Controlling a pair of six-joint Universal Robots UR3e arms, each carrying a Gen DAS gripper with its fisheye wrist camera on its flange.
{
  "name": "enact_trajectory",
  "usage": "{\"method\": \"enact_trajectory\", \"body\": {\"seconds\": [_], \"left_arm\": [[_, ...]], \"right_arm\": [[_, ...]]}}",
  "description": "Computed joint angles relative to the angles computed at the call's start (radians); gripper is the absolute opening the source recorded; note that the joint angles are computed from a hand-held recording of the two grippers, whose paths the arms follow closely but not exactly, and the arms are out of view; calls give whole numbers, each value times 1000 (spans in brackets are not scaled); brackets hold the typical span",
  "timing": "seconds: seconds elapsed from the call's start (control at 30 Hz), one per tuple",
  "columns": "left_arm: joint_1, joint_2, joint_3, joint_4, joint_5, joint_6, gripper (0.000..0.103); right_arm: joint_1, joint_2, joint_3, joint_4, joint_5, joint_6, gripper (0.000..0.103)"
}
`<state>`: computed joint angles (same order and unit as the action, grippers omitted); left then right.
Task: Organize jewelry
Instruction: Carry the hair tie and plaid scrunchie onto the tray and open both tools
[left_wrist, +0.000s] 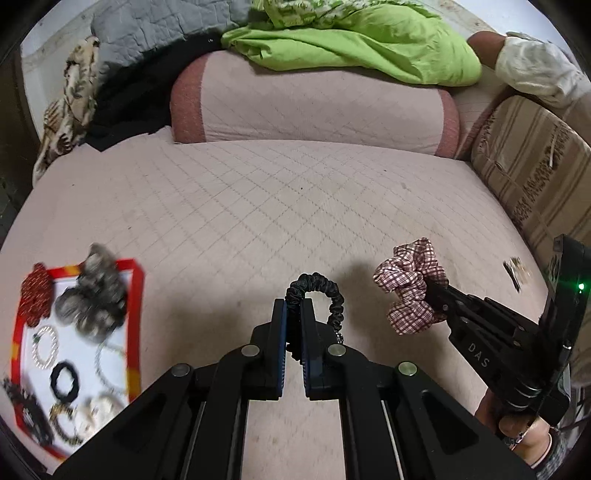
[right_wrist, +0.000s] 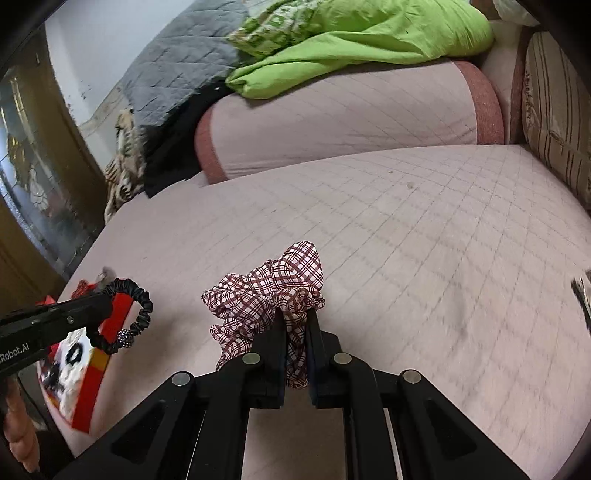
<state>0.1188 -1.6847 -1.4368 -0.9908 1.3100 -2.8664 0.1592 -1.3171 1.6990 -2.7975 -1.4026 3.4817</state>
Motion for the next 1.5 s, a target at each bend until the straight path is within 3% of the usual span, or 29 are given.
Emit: {"method": "enact_trajectory", "body": {"seconds": [0.37,0.8,0.93,1.07,1.13,1.27,1.5], "left_arm": [[144,398,-379,46,-7,88,7],[389,658,-489,-56,-130,226,7],[541,733,-455,-184,-236,312,7],[703,724,-359,-355,-347,389,7],[747,691,-329,-376,-369,400,7],[809,605,-291,-360,-389,398,7],[837,371,-194,-239,-343,337,7]], "right_arm": [[113,-210,212,-31,-41,125,10],[308,-229,170,46,-173,169,10],[362,-202,98,82,-200,159,10],[420,-167,-4,132,-228,120,10],[442,-148,-51,157,-234,106,10],[474,-74,-177,214,-231,77,10],[497,155,-543,378,-184,27,10]]}}
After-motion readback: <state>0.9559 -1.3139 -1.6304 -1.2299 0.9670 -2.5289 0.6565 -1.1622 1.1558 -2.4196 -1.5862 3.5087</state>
